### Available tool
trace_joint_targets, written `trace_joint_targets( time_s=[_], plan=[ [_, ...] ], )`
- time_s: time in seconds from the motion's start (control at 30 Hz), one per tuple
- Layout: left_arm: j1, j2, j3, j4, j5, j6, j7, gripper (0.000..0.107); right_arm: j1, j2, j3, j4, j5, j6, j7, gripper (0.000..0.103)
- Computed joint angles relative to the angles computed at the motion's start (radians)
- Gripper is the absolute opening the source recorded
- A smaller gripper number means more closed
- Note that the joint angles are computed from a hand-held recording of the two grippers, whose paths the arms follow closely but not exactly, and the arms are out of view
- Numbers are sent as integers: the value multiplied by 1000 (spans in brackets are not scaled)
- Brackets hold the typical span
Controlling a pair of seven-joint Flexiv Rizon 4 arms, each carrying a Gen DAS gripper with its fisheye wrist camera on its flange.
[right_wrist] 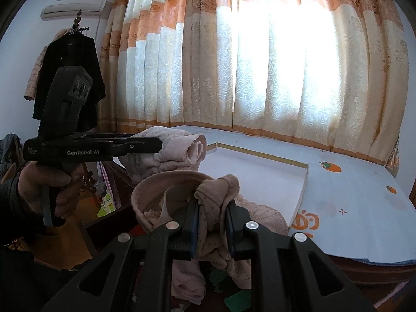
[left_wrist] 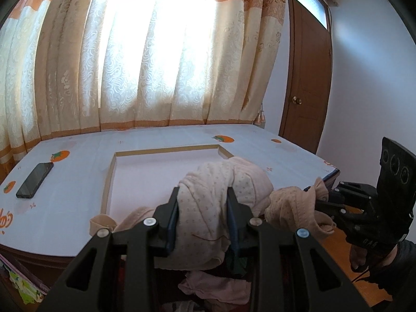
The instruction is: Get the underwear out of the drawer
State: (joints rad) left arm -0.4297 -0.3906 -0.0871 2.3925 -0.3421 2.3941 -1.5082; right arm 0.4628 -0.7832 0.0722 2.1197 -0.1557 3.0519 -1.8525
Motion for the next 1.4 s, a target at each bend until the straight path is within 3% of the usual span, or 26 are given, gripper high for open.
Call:
trace_joint_targets(
  time_s=[0.67,1.23,1.4],
  plan=[
    [26,-14,22,-151,-60,-152,96,30,-41,131,4,-67,-23,-222,65,19],
    [-46,-93,85,-307,-247,-228,217,30,-62,185,6,-181,-45,-440,134,19],
    [-41,-117,90,-358,-287,-289,241,30,-62,186,-8,-242,-42,-521,142,19]
  ],
)
